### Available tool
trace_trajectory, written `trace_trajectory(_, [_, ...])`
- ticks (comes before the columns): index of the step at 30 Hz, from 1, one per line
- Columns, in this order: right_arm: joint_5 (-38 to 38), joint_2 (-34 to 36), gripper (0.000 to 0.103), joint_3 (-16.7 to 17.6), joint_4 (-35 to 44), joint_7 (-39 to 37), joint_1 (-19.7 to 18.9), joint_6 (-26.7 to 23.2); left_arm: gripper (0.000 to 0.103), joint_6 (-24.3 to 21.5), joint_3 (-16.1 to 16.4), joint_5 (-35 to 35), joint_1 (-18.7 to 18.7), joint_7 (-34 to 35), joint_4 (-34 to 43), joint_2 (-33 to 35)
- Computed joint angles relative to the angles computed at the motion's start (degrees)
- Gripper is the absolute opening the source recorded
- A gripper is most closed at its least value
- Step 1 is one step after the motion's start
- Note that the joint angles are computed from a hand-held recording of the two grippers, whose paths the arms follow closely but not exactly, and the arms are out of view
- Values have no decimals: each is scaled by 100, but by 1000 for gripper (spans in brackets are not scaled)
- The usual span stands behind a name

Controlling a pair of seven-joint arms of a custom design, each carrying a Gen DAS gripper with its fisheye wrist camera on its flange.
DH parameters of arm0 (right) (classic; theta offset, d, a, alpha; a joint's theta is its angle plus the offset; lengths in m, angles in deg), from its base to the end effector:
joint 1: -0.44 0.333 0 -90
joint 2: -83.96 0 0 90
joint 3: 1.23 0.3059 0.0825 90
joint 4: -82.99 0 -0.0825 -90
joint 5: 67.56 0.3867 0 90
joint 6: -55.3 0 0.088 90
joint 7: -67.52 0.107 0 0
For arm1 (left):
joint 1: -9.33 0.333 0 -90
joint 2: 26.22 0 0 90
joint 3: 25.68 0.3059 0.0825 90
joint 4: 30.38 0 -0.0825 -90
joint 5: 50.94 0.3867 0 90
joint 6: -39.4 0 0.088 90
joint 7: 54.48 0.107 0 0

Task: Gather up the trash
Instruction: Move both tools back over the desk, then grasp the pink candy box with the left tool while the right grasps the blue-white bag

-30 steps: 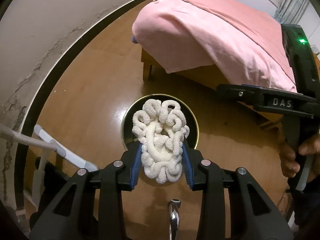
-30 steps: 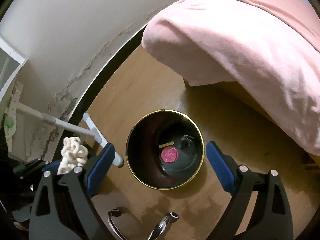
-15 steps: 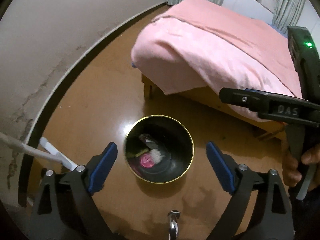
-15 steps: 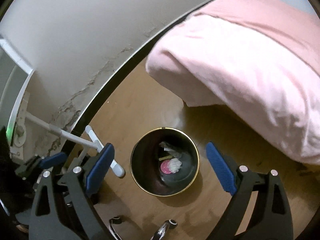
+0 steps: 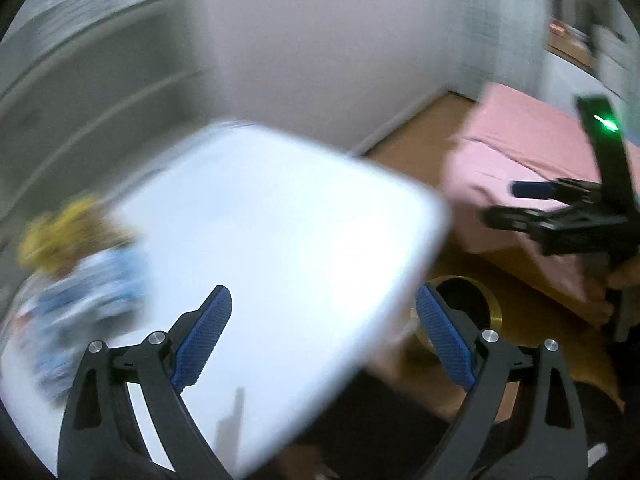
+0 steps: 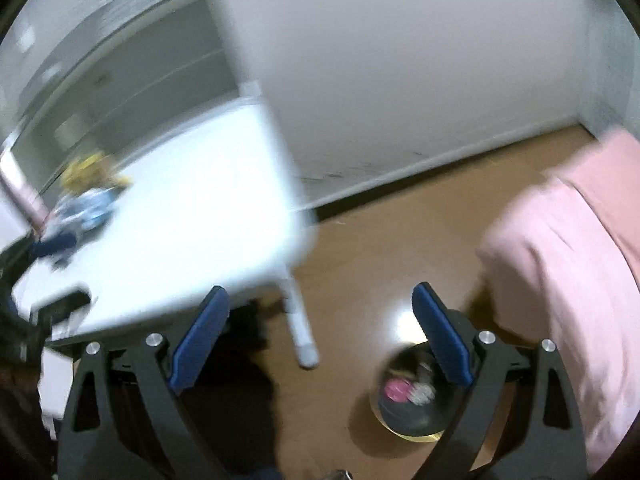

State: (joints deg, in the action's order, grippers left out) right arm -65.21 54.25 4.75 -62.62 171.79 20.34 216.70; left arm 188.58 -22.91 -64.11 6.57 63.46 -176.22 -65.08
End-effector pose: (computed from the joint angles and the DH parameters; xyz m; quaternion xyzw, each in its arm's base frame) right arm 0.3971 0.1951 0.5314 -0.7075 0.5920 -0.1743 0.3444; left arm 0.4034 0.0076 0.5678 -0.5383 0.7566 -0.2743 0.2501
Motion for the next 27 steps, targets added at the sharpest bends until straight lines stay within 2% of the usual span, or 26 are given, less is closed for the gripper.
trace_trajectory(2, [130,613,90,79,645,-273,448,-17,90,-4,248,234,510,-7,70,-39])
trace_trajectory(5, [342,1336,90,193,1437,-636,870,-123,90,24,655,490,1233,45,407,242])
trace_trajectory(6, [371,1567,90,276,1707,-701,956,-180,90,22,895,478,1432,111,648,490])
trace_trajectory(9, [382,2148,90,498,2368,-798,1127,-285,90,-69,1333,119,1671,304,1223,1087])
trace_trajectory(13, [9,2742,90,713,3025,-484,1234,-445,90,-348,1749,-720,1689,874,1922,1886])
trace_trajectory(18, [-153,2987,90,700,3318,-303,1311,-619,90,-581,1632,-1318,1814,1162,2431,2587])
trace_trajectory(20, [-260,3064,90,694,3420,-230,1333,-694,86,-678,1554,-1495,1918,1249,2546,2745])
trace_trajectory(22, [-343,3151,90,684,3505,-178,1351,-727,69,-824,1491,-1653,2031,1439,2634,2828])
trace_trajectory(23, [-346,3176,90,678,3539,-180,1355,-759,63,-891,1455,-1752,2079,1537,2690,2899])
trace_trajectory(24, [-334,3216,90,675,3587,-197,1358,-793,51,-969,1407,-1810,2135,1601,2724,2923])
trace_trajectory(27, [-333,3395,90,674,3799,-284,1380,-891,50,-919,1226,-1871,2348,1698,2706,2909])
